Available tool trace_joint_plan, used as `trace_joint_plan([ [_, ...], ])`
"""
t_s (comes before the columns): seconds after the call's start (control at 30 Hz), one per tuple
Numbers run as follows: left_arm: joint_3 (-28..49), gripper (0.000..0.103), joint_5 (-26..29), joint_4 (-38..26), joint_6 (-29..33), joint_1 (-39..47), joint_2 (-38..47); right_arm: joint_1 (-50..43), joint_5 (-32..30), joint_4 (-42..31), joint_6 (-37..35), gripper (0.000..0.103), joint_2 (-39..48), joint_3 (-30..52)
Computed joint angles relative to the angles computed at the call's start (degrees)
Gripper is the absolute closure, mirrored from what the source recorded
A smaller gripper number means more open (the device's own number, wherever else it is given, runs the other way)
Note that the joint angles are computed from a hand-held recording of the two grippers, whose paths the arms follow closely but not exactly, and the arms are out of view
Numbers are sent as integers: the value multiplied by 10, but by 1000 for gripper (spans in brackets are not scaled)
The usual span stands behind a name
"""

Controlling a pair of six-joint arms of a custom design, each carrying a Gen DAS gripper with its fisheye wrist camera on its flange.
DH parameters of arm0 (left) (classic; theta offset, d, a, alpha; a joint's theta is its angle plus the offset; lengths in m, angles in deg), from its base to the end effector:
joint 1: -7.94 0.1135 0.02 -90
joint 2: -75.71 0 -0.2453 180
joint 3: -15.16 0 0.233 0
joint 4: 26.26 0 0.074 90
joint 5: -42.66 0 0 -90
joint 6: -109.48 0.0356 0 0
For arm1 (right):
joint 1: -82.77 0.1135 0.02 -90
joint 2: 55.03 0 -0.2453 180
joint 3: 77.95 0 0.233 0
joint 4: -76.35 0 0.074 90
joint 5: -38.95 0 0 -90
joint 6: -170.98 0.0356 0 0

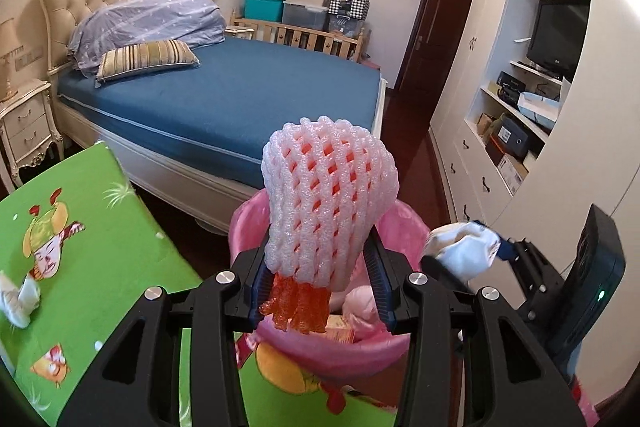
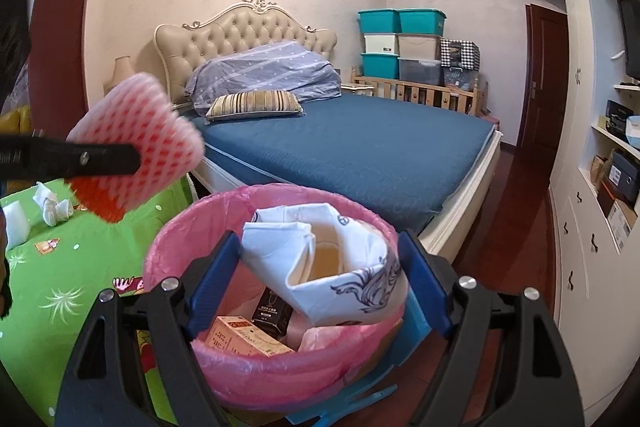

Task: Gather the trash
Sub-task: 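Carry tissue and fruit net over the pink bin and open both tools, then move both open tools back over the remaining foam and tissue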

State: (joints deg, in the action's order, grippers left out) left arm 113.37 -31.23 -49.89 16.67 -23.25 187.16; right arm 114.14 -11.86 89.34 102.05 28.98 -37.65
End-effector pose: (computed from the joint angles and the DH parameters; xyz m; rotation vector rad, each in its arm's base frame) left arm 0.3568 -0.2275 0.2235 0.7072 2.1463 -0.6346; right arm 0.2253 0.1110 0.1446 0.2173 1.9683 -0.1319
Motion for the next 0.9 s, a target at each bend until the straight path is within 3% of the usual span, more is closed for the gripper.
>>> trace_joint_plan([
  [0.1, 33, 57, -9, -11, 1, -7, 21, -9, -18, 43, -20, 22, 16, -9],
  [0.13, 40, 46, -14, -11, 2, -9, 27, -11, -27, 56, -28, 14, 22, -11],
  [0.17, 40, 28, -23, -2, 2, -12, 30, -12, -31, 68, -33, 10, 30, -13],
  [0.23, 13, 20, -43, 35, -3, -16, 18, -9, -23, 74, -30, 6, 37, -14],
  [0.37, -16, 17, -59, 49, 12, -14, 2, 13, 7, 65, -3, 6, 6, -43],
  [0.67, -224, 9, -89, 158, 68, 24, -97, 75, 58, -18, 35, 6, -106, -66],
  [0.9, -373, 9, -94, 208, 119, 111, -192, 122, 56, -33, 20, 6, 3, 51],
])
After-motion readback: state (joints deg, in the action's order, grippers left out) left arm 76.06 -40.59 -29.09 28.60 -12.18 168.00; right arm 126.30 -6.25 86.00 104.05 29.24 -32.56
